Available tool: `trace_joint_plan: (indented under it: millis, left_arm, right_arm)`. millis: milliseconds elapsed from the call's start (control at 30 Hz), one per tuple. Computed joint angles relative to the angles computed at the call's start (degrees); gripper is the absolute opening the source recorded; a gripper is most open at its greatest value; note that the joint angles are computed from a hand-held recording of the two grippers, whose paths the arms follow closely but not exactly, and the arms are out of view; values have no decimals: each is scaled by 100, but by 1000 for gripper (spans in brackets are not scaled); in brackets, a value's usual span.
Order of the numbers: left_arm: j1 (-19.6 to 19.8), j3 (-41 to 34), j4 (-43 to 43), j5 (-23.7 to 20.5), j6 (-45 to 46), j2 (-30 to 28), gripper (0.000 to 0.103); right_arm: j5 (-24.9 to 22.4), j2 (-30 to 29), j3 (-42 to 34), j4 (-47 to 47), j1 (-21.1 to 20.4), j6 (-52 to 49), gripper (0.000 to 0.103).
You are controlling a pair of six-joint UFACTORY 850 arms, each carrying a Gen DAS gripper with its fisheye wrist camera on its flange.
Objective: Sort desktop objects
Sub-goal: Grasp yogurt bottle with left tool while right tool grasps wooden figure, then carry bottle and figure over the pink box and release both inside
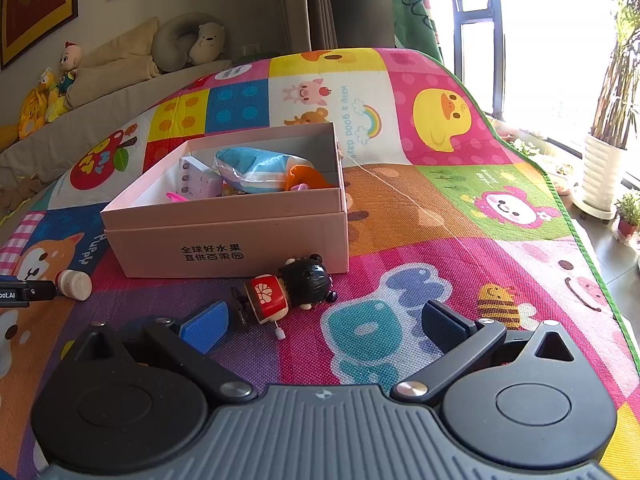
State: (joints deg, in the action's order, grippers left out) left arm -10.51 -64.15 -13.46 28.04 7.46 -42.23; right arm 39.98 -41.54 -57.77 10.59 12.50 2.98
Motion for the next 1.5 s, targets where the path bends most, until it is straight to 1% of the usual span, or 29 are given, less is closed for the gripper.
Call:
trace_joint_plan:
  millis: [67,133,200,267,333,367,400,433,533,600,633,667,700,733,767,800,867,1000,1033,1067,1100,1133,1233,1300,1367,1433,1500]
  left_arm:
    - [-5,29,559,23,-480,22,84]
    - [-74,-15,747,40,-615,-14,84]
    - [-164,-136,670,32,-560,-96,83]
    - [-261,-321,321,-9,-257,-223,81]
    - [-332,-520,-129,-109,136,-364,72]
    - [-352,-603,-317,-188,292,-417,62]
    - [-351,-651,-383,-269,341,-444,49]
    - [-339,-651,-318,-315,268,-440,48]
    - [-298,-398,45,-148,-28,-272,48]
    - [-270,-174,337,-65,-264,-116,48]
    - [-252,-64,511,-45,-419,-41,48]
    - [-238,45,686,-32,-586,31,48]
    - [-224,142,869,-32,-763,96,48]
    - [-215,221,1010,-29,-909,146,48]
    - [-208,318,1180,-15,-1100,206,48]
    - [-201,398,1336,3,-1264,254,48]
    - [-195,520,1613,49,-1520,327,48]
    - [-239,612,1685,89,-1574,386,48]
    - [-247,632,1714,98,-1618,412,48]
    - [-253,662,1774,122,-1685,454,48]
    - [-256,692,1870,149,-1784,507,48]
    - [-252,711,2024,168,-1950,575,48]
    - [-213,735,2656,386,-2516,847,48]
    - [-241,660,2665,624,-2361,1002,48]
    - [-329,484,2383,850,-1876,1065,48]
    - [-413,198,2211,912,-1564,993,48]
    - [-470,-176,2135,765,-1463,806,48]
  right_arm:
    - [0,0,0,0,0,0,103]
    - [0,0,0,-2,0,1,103]
    - [3,0,1,4,2,-3,103]
    - [11,0,3,19,4,-17,103]
    - [24,1,8,49,12,-46,103]
    - [33,2,12,62,17,-61,103]
    - [32,4,11,65,21,-77,103]
    - [25,5,8,87,28,-113,103]
    - [80,38,27,113,76,-418,103]
    - [281,40,28,170,146,-1140,103]
    - [308,23,-7,224,173,-1486,103]
    - [145,6,-103,152,170,-1817,103]
    - [-112,-10,-209,-59,134,-1908,103]
    - [-385,-39,-333,-429,74,-1762,103]
    - [-531,-69,-416,-733,22,-1526,101]
    - [-686,-108,-515,-1051,-31,-1230,98]
    - [-1040,-199,-736,-1401,-96,-822,85]
    - [-1645,-371,-1107,-1940,-195,-49,77]
    - [-1751,-375,-1145,-2222,-224,256,69]
    - [-1802,-347,-1136,-2610,-264,673,64]
    - [-1892,-282,-1104,-2770,-274,850,64]
    - [-1850,-171,-992,-2738,-273,807,64]
    - [-1345,408,-399,-2586,-287,428,64]
    - [-814,1000,64,-2654,-344,258,64]
    - [-485,1442,256,-2632,-392,100,64]
    - [-448,1740,182,-2647,-442,132,64]
    - [-611,1799,-94,-3000,-513,574,64]
